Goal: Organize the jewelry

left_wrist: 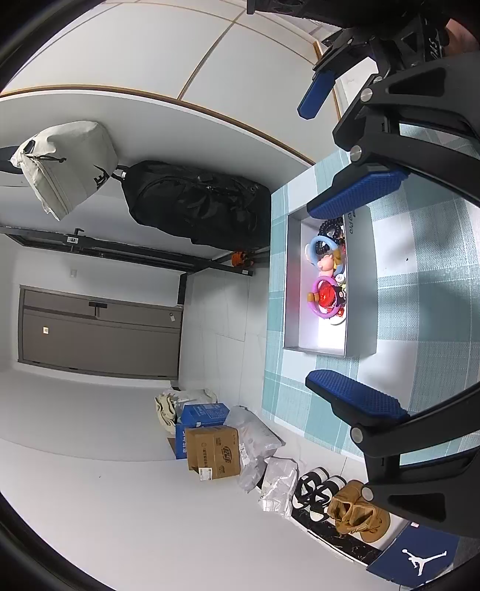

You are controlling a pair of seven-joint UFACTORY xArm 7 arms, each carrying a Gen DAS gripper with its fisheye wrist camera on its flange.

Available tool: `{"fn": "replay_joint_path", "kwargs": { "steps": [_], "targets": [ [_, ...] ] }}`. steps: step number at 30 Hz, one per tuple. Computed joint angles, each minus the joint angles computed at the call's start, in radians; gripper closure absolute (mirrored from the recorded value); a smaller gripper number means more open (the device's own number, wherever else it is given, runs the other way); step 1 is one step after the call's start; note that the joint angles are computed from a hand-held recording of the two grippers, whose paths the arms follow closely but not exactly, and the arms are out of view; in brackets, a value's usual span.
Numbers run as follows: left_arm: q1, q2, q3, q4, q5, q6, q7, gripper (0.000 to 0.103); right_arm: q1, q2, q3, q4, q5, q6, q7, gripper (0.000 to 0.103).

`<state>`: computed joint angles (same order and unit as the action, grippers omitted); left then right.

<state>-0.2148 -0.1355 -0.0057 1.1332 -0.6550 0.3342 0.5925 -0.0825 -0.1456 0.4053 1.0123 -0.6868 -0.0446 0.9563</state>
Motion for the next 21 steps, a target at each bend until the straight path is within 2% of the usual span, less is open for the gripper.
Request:
{"fn": "replay_joint_path", "kwargs": {
  "steps": [4,16,21],
  "targets": [
    [0.002,-0.001,0.000,0.000,0.002,0.003,-0.003,0.022,0.017,-0.001,-0.015,-0.002,0.014,0.000,-0.017,0.000],
    [-0.003,-0.004,0.005,0.000,-0.035,0.005,0.021,0.022,-0.015,-0.005,0.012,0.003,-0.019,0.005,0.015,0.000],
    [-0.001,-0.001,0.004,0.004,-0.036,0.006,0.023,0.022,-0.005,-0.004,0.002,0.003,-0.023,0.007,0.020,0.000]
  ]
}}
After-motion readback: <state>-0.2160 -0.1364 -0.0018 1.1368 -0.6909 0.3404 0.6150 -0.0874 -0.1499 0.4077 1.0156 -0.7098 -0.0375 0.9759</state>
